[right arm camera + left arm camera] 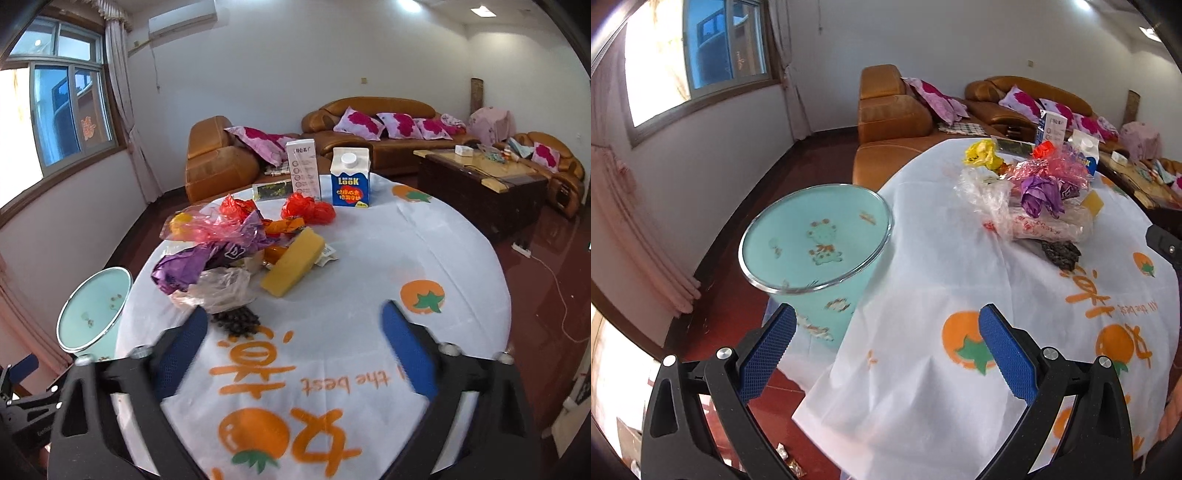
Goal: Collect trash
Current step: 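Reach the left tool to the purple wrapper and close on it, then lift the purple wrapper with the left tool while the right tool grasps the clear bag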
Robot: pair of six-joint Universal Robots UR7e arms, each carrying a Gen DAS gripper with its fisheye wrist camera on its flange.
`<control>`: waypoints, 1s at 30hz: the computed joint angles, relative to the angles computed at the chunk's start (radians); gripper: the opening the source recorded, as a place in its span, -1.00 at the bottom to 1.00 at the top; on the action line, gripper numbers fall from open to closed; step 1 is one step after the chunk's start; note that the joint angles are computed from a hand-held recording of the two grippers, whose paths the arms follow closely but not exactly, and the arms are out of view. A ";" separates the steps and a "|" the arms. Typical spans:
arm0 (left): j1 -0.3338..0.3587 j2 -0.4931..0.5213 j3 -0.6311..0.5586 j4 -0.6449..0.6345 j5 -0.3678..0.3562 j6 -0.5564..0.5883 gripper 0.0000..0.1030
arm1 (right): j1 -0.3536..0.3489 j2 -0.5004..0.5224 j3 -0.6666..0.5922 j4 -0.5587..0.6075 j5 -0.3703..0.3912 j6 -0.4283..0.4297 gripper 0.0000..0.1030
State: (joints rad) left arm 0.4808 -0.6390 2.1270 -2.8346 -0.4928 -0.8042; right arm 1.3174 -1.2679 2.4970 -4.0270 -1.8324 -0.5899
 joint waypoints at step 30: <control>0.128 0.244 -0.495 -0.180 -0.268 0.629 -0.38 | -0.080 -0.032 -0.188 0.278 0.012 0.051 0.58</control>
